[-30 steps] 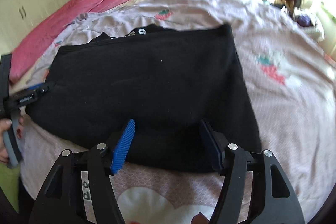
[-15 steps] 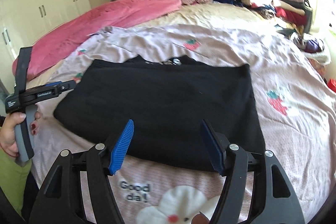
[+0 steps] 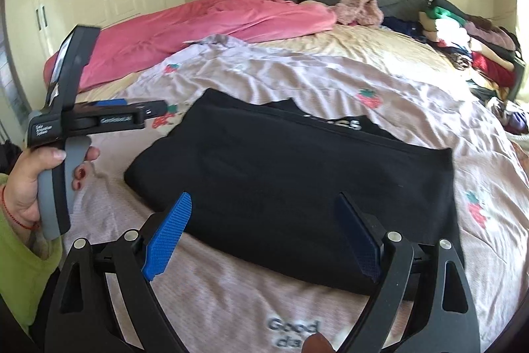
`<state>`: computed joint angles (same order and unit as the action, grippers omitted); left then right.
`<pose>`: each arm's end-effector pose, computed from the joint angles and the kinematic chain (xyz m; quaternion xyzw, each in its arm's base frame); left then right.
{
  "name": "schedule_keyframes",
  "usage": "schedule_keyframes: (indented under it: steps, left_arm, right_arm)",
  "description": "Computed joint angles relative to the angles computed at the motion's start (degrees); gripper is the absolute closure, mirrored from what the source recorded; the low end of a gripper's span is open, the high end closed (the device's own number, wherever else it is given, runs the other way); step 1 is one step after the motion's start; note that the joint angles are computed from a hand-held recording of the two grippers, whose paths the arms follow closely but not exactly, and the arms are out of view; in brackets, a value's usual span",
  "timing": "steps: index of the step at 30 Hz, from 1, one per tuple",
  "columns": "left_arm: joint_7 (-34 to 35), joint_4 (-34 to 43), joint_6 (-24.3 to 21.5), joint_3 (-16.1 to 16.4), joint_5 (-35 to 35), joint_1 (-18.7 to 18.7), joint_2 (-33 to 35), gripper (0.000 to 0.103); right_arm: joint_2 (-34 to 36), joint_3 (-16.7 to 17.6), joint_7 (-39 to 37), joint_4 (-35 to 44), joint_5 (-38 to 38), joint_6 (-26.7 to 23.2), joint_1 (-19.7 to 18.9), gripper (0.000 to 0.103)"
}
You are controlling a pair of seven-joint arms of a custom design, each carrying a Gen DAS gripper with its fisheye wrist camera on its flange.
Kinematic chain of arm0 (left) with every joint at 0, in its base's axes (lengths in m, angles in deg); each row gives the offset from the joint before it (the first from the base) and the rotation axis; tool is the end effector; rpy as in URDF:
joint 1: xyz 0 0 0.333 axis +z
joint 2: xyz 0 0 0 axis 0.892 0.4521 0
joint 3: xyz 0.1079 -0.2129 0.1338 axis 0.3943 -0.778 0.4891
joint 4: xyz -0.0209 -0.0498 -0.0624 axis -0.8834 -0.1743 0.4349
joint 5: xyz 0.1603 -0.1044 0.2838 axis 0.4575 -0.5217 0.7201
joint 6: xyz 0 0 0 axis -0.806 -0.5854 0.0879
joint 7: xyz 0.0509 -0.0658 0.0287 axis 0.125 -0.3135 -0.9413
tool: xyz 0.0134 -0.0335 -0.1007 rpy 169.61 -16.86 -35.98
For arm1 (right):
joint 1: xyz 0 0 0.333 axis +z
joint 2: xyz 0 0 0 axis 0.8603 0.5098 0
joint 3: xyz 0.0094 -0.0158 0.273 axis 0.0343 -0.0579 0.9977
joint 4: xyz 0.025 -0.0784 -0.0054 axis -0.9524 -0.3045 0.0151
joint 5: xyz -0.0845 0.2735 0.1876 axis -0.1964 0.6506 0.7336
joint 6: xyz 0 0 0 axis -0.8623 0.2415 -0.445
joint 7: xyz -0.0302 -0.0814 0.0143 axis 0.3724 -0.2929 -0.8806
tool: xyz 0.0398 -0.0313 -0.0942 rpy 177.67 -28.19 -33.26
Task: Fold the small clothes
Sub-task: 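Withdraw both open grippers and reposition them beside the black bundle, then close both grippers on one side edge of the black bundle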
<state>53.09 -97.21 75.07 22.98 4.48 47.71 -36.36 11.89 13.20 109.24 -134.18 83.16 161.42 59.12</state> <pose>0.6219 -0.2331 0.5326 -0.7190 0.5750 -0.2662 0.2855 0.6287 0.0057 0.5391 -0.8025 0.4371 -0.1664 0.3705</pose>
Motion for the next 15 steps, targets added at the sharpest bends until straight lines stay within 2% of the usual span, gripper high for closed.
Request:
schedule_keyframes:
  steps: [15]
  left_arm:
    - [0.47, -0.28, 0.78, 0.05, -3.71, 2.98, 0.68, 0.010]
  right_arm:
    - [3.62, 1.93, 0.01, 1.95, -5.39, -1.04, 5.13, 0.015]
